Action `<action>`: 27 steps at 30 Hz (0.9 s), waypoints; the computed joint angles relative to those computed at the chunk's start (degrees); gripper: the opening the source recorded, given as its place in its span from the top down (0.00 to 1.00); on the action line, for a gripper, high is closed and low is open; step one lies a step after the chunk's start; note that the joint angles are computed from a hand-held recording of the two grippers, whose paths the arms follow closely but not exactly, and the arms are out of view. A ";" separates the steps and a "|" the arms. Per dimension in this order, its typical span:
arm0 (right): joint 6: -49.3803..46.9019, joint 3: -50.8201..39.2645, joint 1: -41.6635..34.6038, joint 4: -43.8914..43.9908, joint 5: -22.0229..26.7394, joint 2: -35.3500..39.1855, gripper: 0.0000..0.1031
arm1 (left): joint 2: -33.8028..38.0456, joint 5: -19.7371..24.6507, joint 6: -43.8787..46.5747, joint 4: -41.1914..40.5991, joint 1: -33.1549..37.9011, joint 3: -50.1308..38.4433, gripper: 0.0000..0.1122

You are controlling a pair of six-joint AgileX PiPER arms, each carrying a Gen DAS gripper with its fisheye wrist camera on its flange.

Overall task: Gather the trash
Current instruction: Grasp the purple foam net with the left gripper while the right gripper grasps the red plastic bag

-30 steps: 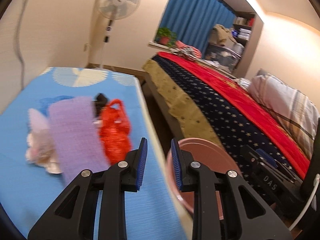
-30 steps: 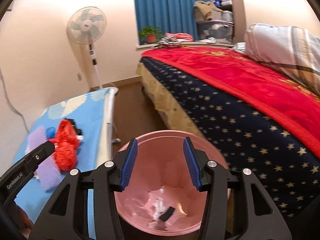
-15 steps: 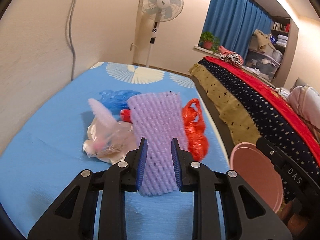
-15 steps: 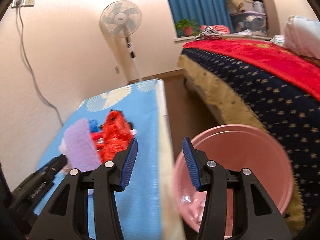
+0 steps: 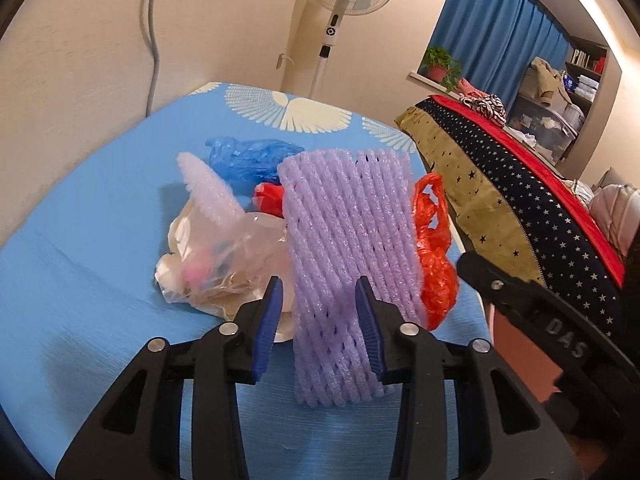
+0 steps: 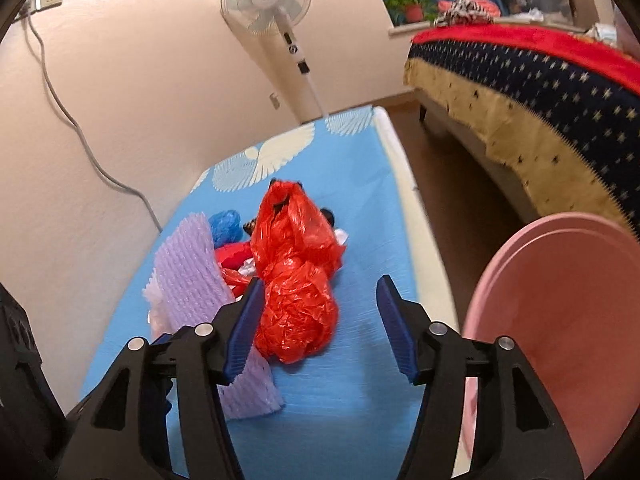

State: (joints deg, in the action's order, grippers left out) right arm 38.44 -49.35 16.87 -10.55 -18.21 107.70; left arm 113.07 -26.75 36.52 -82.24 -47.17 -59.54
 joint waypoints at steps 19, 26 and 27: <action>-2.03 0.92 0.68 0.12 1.25 -2.02 0.82 | -0.72 1.85 -6.58 5.75 0.71 1.73 0.61; -12.27 4.58 0.06 10.15 1.96 -6.13 0.82 | 0.04 3.82 -7.10 7.64 -0.27 0.53 0.61; -16.33 5.40 0.10 14.69 2.11 -6.91 0.82 | 0.09 3.83 -7.30 7.78 -0.48 0.55 0.61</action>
